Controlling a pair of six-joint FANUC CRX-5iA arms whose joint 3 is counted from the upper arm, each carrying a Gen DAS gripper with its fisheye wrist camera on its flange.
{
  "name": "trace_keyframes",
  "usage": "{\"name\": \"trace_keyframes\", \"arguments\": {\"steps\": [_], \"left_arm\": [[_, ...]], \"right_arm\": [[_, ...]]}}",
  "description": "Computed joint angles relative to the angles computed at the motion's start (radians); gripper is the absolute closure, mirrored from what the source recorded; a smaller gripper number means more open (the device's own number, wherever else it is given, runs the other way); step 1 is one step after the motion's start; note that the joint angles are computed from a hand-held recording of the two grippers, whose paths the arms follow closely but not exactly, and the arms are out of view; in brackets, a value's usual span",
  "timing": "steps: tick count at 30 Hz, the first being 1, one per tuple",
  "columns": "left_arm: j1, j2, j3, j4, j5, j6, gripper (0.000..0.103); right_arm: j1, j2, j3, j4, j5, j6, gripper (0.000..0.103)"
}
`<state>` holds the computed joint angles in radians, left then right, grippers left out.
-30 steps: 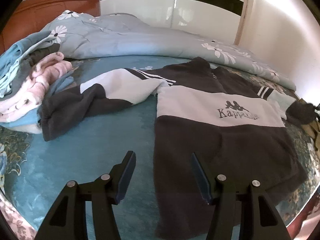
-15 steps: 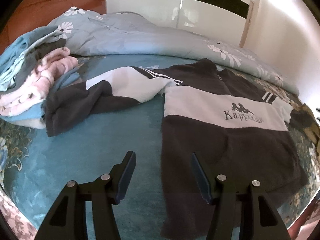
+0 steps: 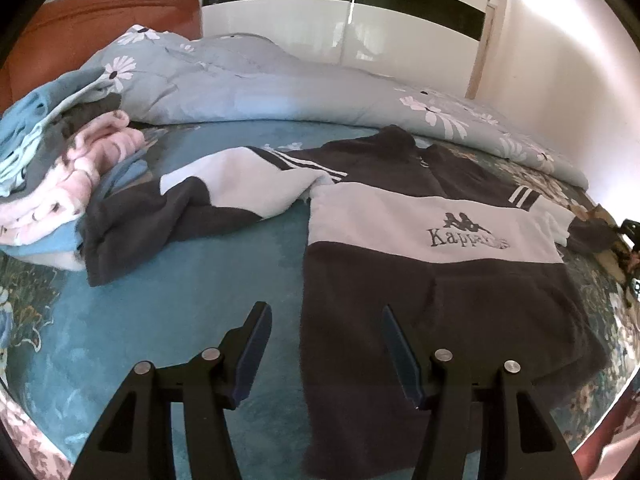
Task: Fold clothes
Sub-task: 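Grasp the navy jacket sleeve cuff beside the tan sweater with the right gripper, then fold the held sleeve across the jacket body with the right gripper and release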
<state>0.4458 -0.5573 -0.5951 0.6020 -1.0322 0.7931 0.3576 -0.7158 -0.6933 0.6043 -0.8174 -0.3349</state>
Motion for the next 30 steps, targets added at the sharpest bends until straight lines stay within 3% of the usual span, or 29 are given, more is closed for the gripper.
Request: {"name": "trace_keyframes", "arguments": {"steps": [1, 6, 11, 14, 22, 30], "left_arm": [[0.008, 0.000, -0.002, 0.003, -0.001, -0.001, 0.042], [0.049, 0.012, -0.008, 0.010, 0.001, -0.001, 0.042], [0.091, 0.016, -0.023, 0.033, -0.008, -0.012, 0.042], [0.120, 0.015, -0.032, 0.045, -0.010, -0.018, 0.041], [0.198, 0.024, -0.045, 0.091, -0.020, -0.055, 0.041], [0.276, 0.043, -0.053, 0.124, -0.045, -0.114, 0.041]], "right_arm": [[0.018, 0.024, 0.034, 0.000, -0.050, 0.019, 0.088], [0.139, 0.093, 0.141, 0.160, -0.125, 0.068, 0.089], [0.251, 0.282, 0.360, 0.310, -0.094, 0.201, 0.089], [0.303, 0.417, 0.512, 0.330, -0.052, 0.312, 0.089], [0.436, 0.826, 0.925, 0.137, -0.014, 0.674, 0.089], [0.498, 1.172, 1.256, -0.210, -0.166, 0.942, 0.089]]}}
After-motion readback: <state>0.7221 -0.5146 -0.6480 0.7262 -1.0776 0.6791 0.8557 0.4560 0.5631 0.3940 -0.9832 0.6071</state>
